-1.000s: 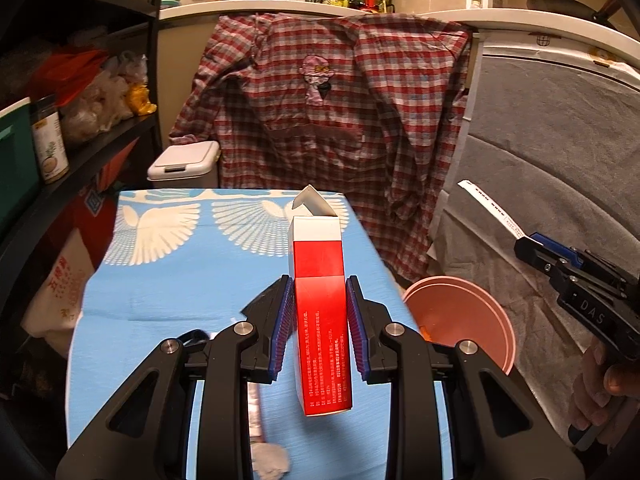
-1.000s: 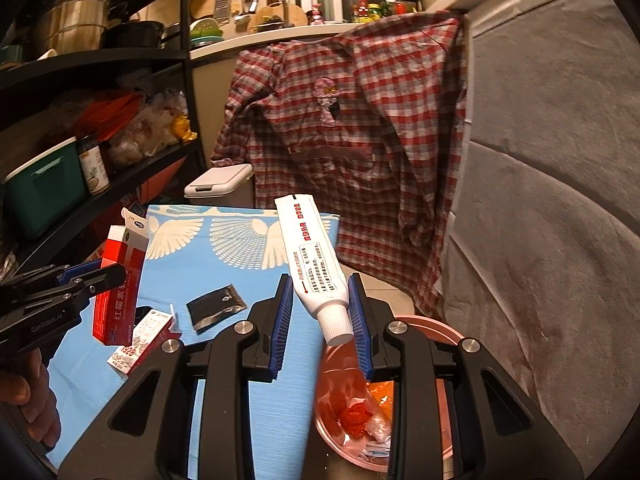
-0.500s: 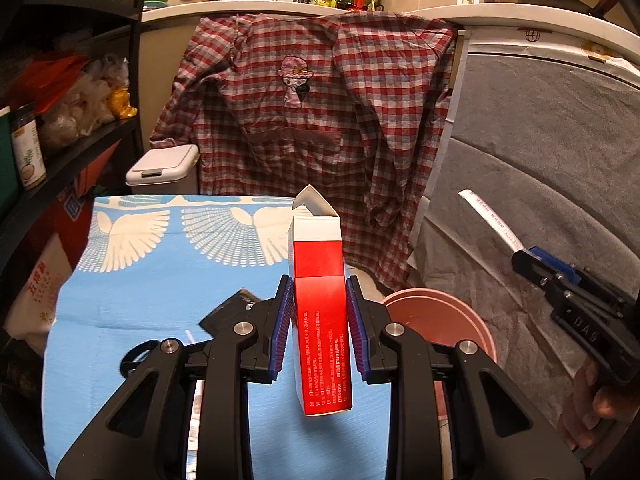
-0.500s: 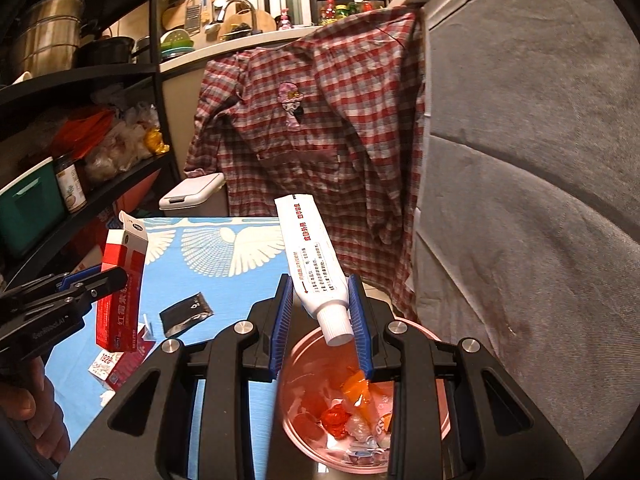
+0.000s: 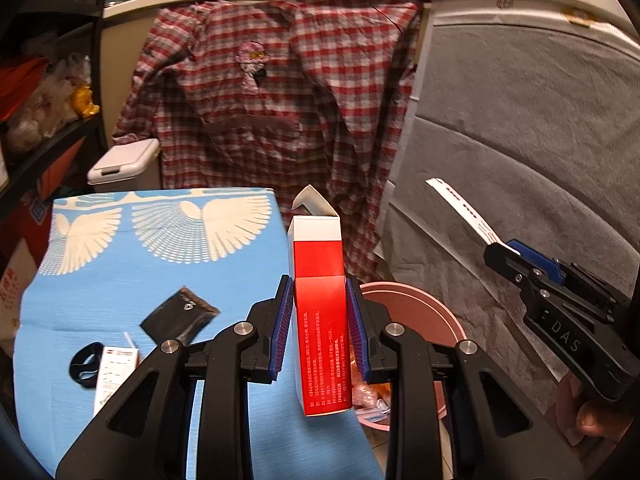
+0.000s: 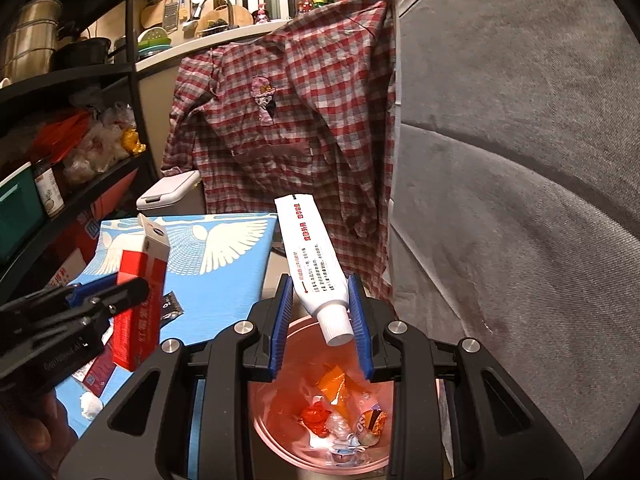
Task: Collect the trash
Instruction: 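Open both grippers to drop the carton and tube into the bucket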
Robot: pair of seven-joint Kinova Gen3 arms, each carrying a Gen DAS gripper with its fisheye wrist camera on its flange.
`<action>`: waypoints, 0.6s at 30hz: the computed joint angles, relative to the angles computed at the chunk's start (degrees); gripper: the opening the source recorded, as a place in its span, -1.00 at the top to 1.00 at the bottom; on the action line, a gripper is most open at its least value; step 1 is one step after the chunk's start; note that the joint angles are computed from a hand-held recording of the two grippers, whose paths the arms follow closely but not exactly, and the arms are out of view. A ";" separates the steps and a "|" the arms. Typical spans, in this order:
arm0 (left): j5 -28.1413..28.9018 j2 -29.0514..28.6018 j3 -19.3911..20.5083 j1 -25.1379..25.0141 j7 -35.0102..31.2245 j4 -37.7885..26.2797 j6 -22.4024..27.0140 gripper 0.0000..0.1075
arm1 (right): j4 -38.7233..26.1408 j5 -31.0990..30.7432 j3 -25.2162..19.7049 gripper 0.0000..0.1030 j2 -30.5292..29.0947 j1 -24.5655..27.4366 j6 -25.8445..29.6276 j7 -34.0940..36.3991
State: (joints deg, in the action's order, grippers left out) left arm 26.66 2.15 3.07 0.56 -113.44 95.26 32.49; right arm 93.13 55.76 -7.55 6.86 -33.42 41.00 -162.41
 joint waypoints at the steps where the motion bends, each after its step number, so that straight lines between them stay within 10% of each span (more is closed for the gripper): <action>1: 0.20 0.20 0.13 0.09 -0.21 -0.10 0.14 0.50 | -0.03 -0.21 0.09 0.44 0.04 0.16 0.08 0.17; 18: 3.26 6.08 3.20 0.62 -5.15 -3.65 5.16 0.50 | -3.58 -14.28 2.46 0.43 2.56 3.56 2.27 11.37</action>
